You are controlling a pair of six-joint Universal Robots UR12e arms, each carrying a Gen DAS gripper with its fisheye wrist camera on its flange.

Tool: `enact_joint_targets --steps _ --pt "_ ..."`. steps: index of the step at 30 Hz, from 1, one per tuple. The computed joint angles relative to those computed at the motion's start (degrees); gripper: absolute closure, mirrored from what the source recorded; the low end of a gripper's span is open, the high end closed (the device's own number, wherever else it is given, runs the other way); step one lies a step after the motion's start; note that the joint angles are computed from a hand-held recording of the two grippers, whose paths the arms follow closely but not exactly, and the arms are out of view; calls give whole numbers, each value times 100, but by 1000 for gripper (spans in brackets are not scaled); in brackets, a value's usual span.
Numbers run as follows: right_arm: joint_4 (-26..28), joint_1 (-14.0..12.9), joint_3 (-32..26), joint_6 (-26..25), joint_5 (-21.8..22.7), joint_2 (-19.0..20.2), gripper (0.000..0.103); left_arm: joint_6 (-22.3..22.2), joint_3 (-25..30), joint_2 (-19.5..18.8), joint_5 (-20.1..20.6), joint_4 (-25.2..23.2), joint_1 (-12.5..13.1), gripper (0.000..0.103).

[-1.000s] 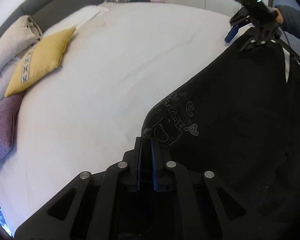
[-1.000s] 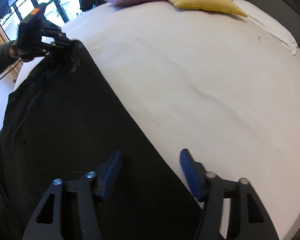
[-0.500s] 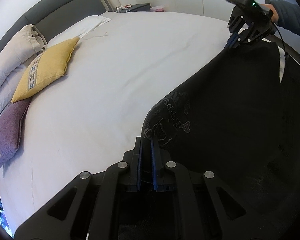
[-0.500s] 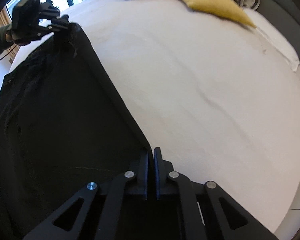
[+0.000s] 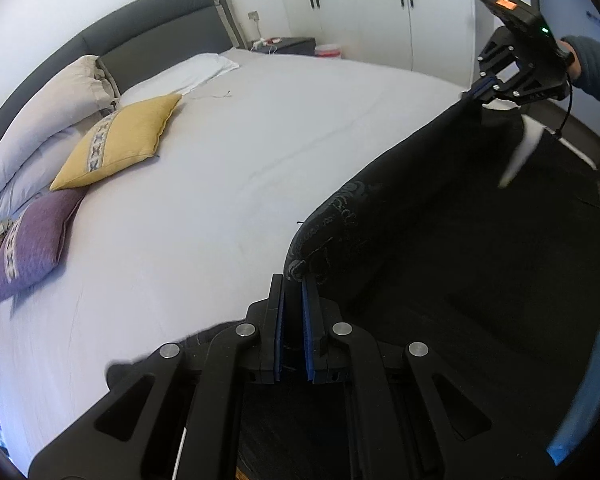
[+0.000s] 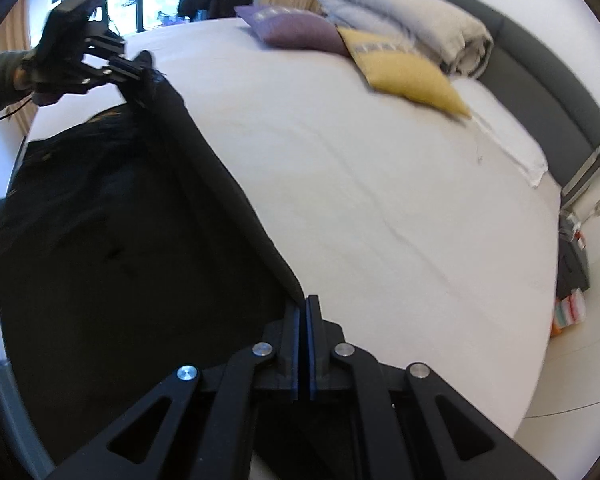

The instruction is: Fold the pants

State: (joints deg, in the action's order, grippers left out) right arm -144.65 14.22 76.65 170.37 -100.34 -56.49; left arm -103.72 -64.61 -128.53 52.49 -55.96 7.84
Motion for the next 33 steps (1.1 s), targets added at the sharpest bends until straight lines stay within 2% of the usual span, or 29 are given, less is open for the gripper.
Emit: enact_joint_targets --steps 2,5,9,13,17,23,29,33 --pt "-114 217 160 7 -214 -104 100 258 -715 411 -82 366 178 97" --pt "-271 536 485 125 -441 -250 100 419 -1526 885 -275 402 463 97" --pt "-454 787 934 855 -261 -320 100 455 -2419 1301 -200 694 741 97" --pt "-251 947 974 1184 -311 -146 100 350 -3001 1492 7 1115 898 97" --pt "68 1151 834 1083 -707 -27 99 168 -3313 1626 -189 1333 1024 97" --pt "144 1169 872 1120 -794 -87 99 101 -3703 1797 -325 1647 1144 97" --pt "219 1205 878 1101 -851 -112 99 43 -3870 1887 -354 1738 1192 97" --pt "193 1337 1026 1177 -1001 -211 99 111 -3876 1968 -516 1740 1254 97"
